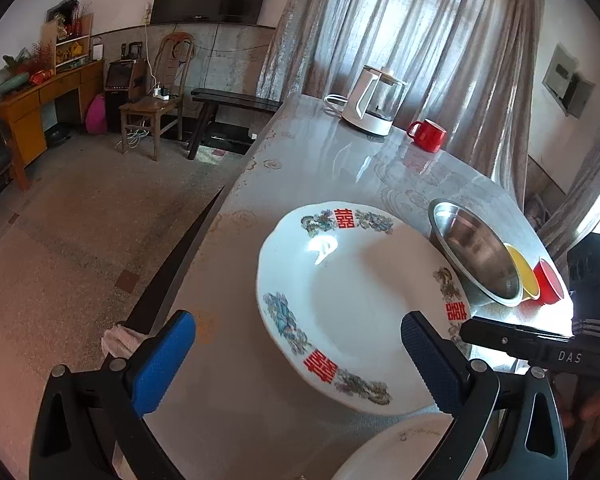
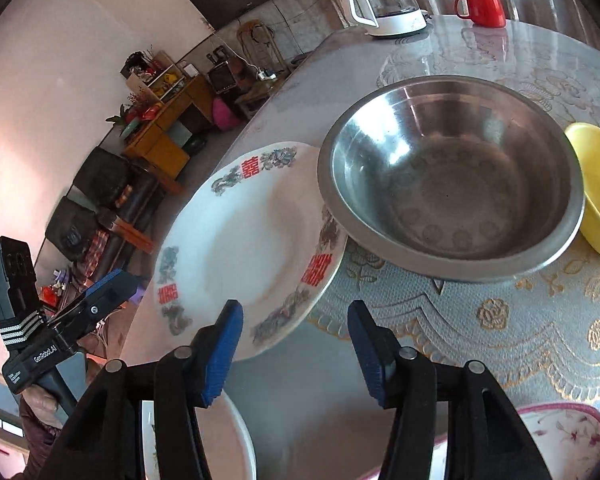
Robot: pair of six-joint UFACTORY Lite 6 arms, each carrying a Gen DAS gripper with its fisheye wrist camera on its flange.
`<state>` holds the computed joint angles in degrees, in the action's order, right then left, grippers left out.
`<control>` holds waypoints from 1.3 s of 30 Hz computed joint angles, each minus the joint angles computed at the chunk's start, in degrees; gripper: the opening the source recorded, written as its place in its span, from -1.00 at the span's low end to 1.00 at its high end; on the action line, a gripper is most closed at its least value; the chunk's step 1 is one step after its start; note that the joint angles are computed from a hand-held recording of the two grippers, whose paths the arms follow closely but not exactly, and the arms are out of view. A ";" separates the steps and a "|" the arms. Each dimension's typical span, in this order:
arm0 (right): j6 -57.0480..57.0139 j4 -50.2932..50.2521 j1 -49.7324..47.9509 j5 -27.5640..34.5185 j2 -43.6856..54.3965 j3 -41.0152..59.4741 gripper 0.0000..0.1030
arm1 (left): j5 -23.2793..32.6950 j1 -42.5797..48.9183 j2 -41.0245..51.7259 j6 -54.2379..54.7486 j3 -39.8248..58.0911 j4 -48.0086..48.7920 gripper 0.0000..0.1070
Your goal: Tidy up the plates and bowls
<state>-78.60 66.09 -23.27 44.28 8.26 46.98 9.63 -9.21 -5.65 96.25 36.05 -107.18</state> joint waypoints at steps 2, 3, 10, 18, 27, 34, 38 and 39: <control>0.91 0.83 1.86 -1.76 1.92 1.78 0.07 | 1.16 2.01 5.06 -3.18 4.03 3.27 0.92; 1.50 1.09 2.62 -2.48 3.00 2.76 0.07 | 2.47 3.39 7.52 -7.68 6.05 7.74 0.92; 1.35 3.03 5.89 -5.56 6.74 5.96 0.07 | 6.90 7.91 19.64 -17.84 17.64 18.23 0.57; 3.81 2.25 8.19 -8.21 9.86 8.91 -0.27 | 8.23 5.01 28.98 -30.65 27.72 32.90 -0.29; 8.18 -1.32 9.03 -8.48 9.81 10.33 -0.25 | 9.16 4.64 26.10 -29.48 24.00 29.57 -0.37; 10.56 -2.73 9.13 -7.44 10.90 12.03 -0.24 | 9.54 5.01 23.87 -33.16 21.85 31.37 -0.37; 8.23 -2.82 9.99 -8.80 8.62 9.99 -0.24 | 6.66 3.42 21.34 -31.43 19.22 30.65 -0.41; 8.29 -3.63 10.32 -9.71 7.80 9.19 -0.24 | 6.88 3.49 20.67 -30.14 18.54 29.66 -0.42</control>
<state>-70.32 62.46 -12.96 34.57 16.07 56.17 16.50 -5.71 15.02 66.11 54.58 -77.52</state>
